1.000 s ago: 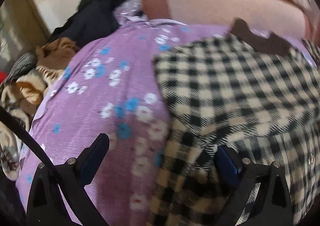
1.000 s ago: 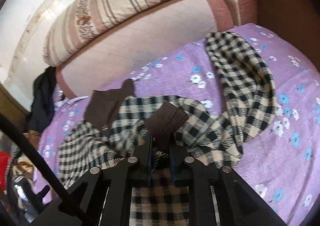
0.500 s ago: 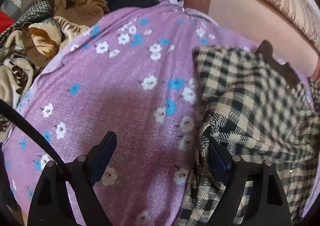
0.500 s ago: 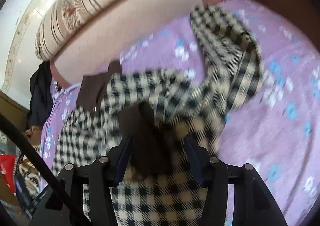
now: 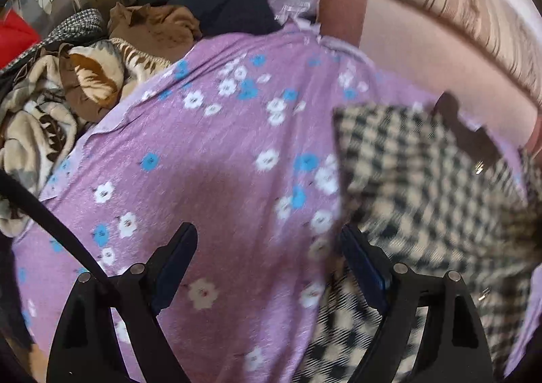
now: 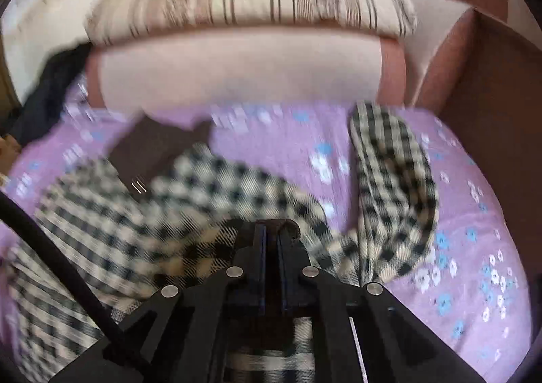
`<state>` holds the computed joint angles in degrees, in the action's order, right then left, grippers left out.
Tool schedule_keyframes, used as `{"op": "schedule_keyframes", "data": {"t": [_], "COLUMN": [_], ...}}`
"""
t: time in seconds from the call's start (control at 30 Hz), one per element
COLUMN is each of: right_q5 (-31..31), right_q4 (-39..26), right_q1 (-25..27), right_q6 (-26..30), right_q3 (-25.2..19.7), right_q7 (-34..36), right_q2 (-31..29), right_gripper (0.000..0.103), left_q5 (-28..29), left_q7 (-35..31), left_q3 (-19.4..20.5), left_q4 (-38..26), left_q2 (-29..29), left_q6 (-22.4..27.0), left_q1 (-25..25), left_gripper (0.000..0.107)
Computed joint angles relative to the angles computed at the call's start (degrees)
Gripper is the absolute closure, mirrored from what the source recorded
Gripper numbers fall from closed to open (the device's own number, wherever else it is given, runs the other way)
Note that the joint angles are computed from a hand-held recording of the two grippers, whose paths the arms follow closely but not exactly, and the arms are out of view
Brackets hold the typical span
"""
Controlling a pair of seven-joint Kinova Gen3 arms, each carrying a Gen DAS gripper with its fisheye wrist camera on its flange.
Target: Fold large clothes
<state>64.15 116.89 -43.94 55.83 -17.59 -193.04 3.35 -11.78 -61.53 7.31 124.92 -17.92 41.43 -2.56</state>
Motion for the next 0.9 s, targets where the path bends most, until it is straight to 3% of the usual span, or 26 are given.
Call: {"op": "schedule_keyframes", "data": {"t": [0.1,0.13,0.2,0.3,0.4,0.47,0.53,0.63,0.73,0.9], "right_q5": [-4.72,-4.78,-3.17,-1.11,-3.79,-4.7,-4.28,-3.14,-2.06,-7.56], "right_q4": [0.56,1.35,2.8,2.96,1.62,0.49,-0.11,0.6,-0.89,-1.11], "right_q1": [6.09,6.6,4.85,5.99,6.52,6.71,6.77,8.62,5.36,4.14], "right_q6": [-6.44,-7.65,-7.33,-7.82,-13.21,-12.96,-11.65,-15.41,-13.9,-12.2], "right_q3": [-1.5,-1.64,-1.13,-4.4,-4.3,-4.58,-3.34,-1.02,1.9,0.87], "right_q7": [1.97,0.77,-3.12,-2.76,3.83,6.17,5.59,2.14,3.17,7.09], "right_q2": [0.34,-0.84,-3.97,-5.76,-5.14,-2.12,1.25,3.76,5.54,1.27], "right_gripper": [0.092,0.08,0.073,0.073,0.074,0.074,0.075,0.088,0.087,0.078], "left_q5": [-1.65,-2.32,-1.64,-1.35,-7.01,-10.32,-12.3,-15.4,-19.7,-19.56], "left_q7": [2.24,2.77,1.76,2.12,8.13,11.27,13.19,15.61,20.06,19.85], "left_q3": [2.98,3.92,3.3,3.61,7.5,8.66,8.56,8.04,7.82,4.94], "left_q4": [0.28,0.35,0.38,0.08,-0.01,-0.05,-0.18,-0.21,0.0,-0.41], "left_q2": [0.37,0.85,1.92,3.92,6.24,8.26,10.05,12.38,12.89,12.83], "left_q6": [-1.59,-1.89,-2.81,-3.51,-3.55,-3.54,-3.43,-3.27,-2.77,-2.0], "left_q1": [-0.15,0.14,1.76,2.93,2.62,3.1,4.24,6.22,8.31,11.45], "left_gripper": [0.022,0.022,0.022,0.022,0.022,0.022,0.022,0.021,0.018,0.018]}}
